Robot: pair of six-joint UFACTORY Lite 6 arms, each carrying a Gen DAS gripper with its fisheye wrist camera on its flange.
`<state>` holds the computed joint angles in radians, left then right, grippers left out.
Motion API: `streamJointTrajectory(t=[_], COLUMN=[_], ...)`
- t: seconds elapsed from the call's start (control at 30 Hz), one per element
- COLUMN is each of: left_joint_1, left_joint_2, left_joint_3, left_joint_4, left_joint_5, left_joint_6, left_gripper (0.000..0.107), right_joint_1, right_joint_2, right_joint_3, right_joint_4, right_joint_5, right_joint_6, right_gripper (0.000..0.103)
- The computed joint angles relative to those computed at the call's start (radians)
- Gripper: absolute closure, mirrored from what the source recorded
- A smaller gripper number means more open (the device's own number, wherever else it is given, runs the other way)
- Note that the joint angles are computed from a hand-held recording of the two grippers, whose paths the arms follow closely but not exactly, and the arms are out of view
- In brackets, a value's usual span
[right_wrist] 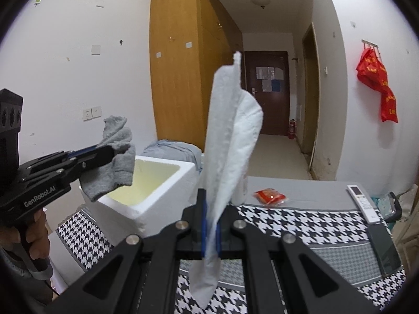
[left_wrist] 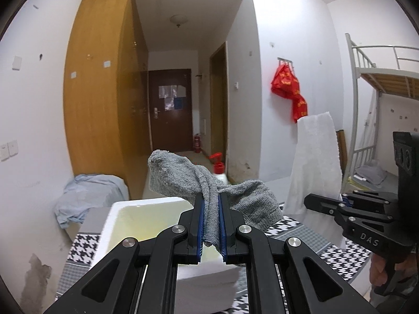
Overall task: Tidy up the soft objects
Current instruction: 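Carry the grey sock and paper towels to the foam box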
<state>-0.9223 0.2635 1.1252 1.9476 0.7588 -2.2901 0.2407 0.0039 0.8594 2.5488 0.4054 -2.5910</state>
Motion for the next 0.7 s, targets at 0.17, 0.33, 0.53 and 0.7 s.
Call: streamJointTrajectory(t=[0.17, 0.33, 0.53, 0.7], left_joint_1=[0.006, 0.008, 0.029, 0.067], left_joint_2=[-0.020, -0.047, -0.083, -0.083], left_joint_3=[-0.023, -0.054, -0.094, -0.094], left_joint_4=[-0.031, -0.068, -0.094, -0.084], left_joint_5=[0.039, 0.084, 0.095, 0.060], left_joint_6=[0.008, 0.006, 0.010, 0.003], left_gripper=[0.096, 0.096, 0.096, 0.096], right_joint_1=[0.028, 0.052, 0.094, 0.123], right_joint_2=[0.040, 0.088, 0.136, 0.170], right_joint_3=[0.056, 0.121, 0.181, 0.221], right_joint_4=[-0.073, -0.166, -0.263, -0.270], right_joint_5=[0.004, 0.000, 0.006, -0.006], right_joint_6=[0.078, 0.164, 0.244, 0.262], right_gripper=[0.095, 0.095, 0.095, 0.095])
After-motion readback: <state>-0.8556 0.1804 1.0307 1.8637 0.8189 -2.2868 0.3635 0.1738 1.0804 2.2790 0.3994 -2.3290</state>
